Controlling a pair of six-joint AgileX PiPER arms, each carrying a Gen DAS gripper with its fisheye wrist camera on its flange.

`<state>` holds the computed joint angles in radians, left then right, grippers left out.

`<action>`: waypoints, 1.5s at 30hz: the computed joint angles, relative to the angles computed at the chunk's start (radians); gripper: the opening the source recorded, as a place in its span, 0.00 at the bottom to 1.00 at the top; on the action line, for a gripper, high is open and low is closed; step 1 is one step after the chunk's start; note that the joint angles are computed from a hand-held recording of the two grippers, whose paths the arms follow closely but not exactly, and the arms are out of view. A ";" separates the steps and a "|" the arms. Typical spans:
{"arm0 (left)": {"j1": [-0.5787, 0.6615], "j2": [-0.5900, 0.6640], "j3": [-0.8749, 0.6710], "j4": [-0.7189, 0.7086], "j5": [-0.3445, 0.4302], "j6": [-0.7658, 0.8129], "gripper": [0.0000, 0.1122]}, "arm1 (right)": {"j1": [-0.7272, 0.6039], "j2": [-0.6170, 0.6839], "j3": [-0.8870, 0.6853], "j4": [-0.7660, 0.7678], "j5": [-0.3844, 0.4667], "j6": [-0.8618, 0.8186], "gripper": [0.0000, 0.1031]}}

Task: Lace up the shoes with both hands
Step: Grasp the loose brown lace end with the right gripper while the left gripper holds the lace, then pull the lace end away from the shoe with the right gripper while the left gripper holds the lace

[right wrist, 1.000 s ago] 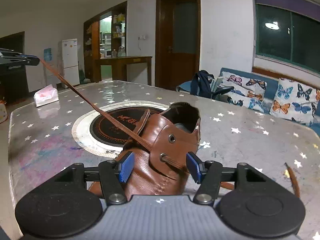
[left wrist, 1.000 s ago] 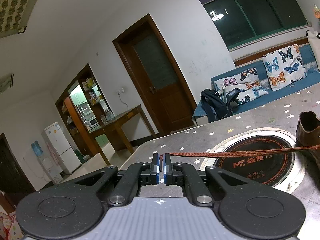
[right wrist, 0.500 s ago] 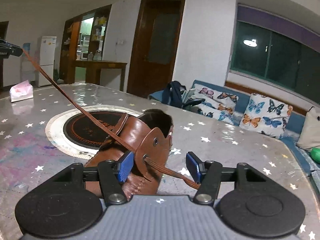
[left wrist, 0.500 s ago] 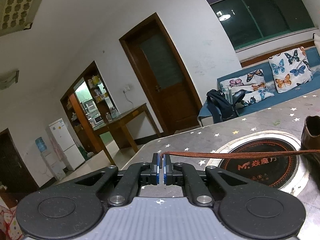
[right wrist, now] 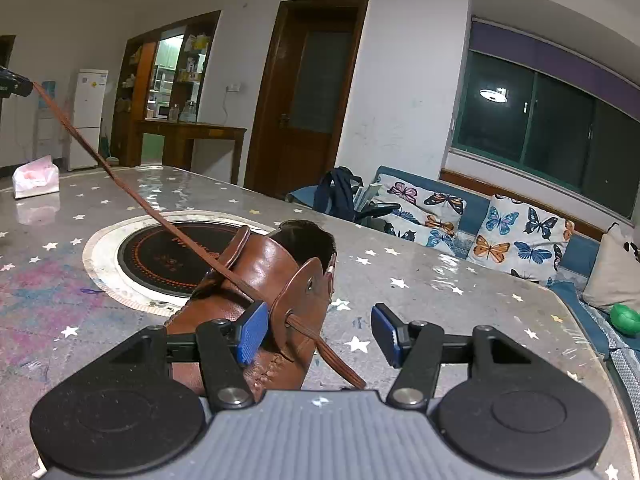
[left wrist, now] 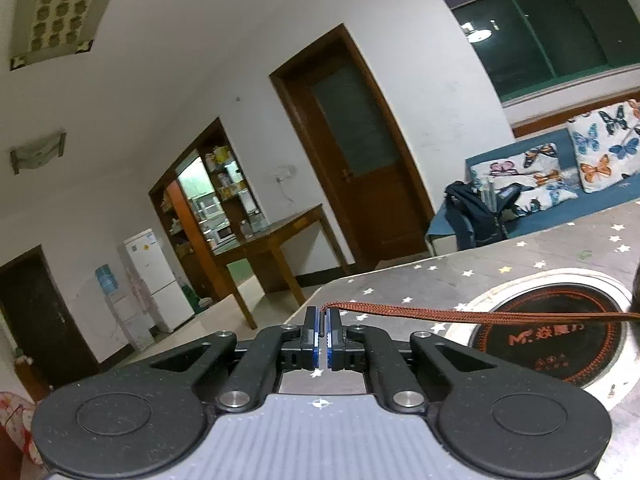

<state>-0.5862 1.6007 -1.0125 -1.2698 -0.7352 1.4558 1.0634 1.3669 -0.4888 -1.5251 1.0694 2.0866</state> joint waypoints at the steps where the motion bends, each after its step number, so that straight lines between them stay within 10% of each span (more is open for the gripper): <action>1: 0.003 -0.001 -0.002 -0.001 -0.001 -0.001 0.03 | -0.001 -0.003 0.001 0.001 -0.002 -0.002 0.56; 12: 0.010 -0.006 -0.008 -0.009 0.004 0.011 0.03 | -0.014 -0.028 0.007 -0.002 -0.037 -0.022 0.56; 21: 0.032 -0.017 0.007 0.005 0.037 -0.009 0.05 | -0.322 -0.209 0.109 0.071 -0.400 -0.338 0.48; 26: 0.032 -0.014 0.008 -0.002 0.031 -0.004 0.05 | -0.587 -0.218 0.130 0.002 -0.689 -0.414 0.18; 28: 0.035 -0.016 0.007 -0.006 0.032 -0.001 0.05 | -0.576 -0.211 0.120 0.037 -0.659 -0.468 0.03; 45: 0.051 0.008 -0.001 -0.028 0.039 0.013 0.05 | -0.464 -0.169 0.184 -0.047 -0.184 -0.457 0.02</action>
<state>-0.5355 1.6091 -1.0135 -1.2982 -0.6959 1.4687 0.5998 1.1980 -0.3051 -1.5724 0.8858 1.6298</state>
